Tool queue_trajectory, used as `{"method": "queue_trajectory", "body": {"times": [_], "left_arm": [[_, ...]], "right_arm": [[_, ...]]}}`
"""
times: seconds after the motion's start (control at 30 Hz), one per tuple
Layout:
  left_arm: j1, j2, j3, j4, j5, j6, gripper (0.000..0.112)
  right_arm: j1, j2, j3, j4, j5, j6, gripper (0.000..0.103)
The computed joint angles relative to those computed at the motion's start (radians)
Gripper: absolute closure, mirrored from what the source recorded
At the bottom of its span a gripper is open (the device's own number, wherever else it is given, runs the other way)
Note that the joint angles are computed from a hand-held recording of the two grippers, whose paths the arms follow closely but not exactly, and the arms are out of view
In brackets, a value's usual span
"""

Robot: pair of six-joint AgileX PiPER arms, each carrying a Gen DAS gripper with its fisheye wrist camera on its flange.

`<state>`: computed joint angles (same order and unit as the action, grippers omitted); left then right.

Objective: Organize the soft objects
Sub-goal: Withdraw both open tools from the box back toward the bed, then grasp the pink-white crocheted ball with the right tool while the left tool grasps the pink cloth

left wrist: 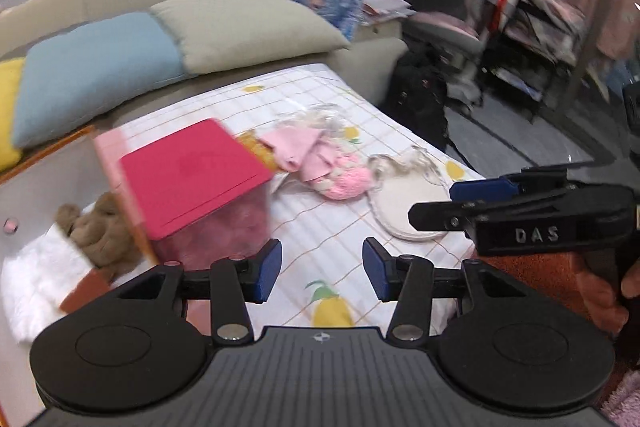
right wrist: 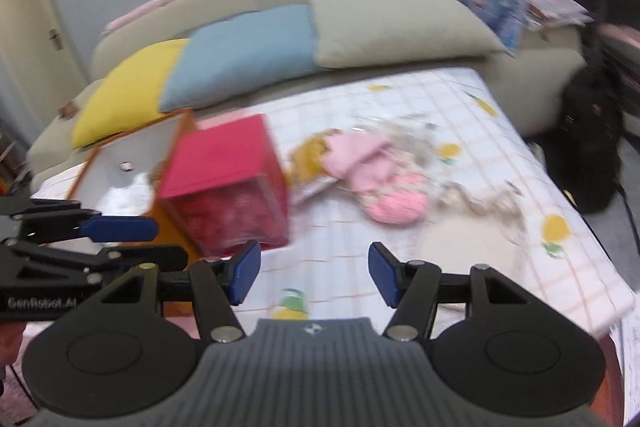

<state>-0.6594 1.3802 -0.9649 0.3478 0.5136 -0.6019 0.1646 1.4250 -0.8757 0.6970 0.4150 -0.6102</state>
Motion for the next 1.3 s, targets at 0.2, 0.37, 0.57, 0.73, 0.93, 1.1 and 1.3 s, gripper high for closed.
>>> {"method": "queue_trajectory", "body": {"times": [0.2,0.37,0.57,0.73,0.93,1.1,1.3], "left_arm": [[-0.004,0.147,-0.152,0.006,0.021,0.093,0.058],[0.043,0.254,-0.293,-0.012,0.041,0.260,0.057],[0.096,0.417,-0.517,-0.067,0.155,0.388,0.056],[0.121,0.556,-0.683,-0.136,0.238,0.502,0.051],[0.144,0.754,-0.931,-0.227,0.368,0.596,0.036],[0.144,0.948,-1.218,-0.242,0.526,0.582,0.033],[0.129,1.113,-1.454,-0.199,0.660,0.536,0.026]], "right_arm": [[-0.026,0.088,-0.015,-0.003,-0.136,0.028,0.044],[-0.017,0.250,-0.108,0.021,-0.231,0.020,0.044],[0.004,0.486,-0.304,0.026,-0.235,-0.072,0.044],[0.009,0.625,-0.421,0.078,-0.257,-0.200,0.043],[-0.036,0.673,-0.462,0.214,-0.187,-0.330,0.029],[-0.031,0.680,-0.462,0.279,-0.184,-0.430,0.029],[-0.046,0.701,-0.488,0.302,-0.150,-0.427,0.030]]}}
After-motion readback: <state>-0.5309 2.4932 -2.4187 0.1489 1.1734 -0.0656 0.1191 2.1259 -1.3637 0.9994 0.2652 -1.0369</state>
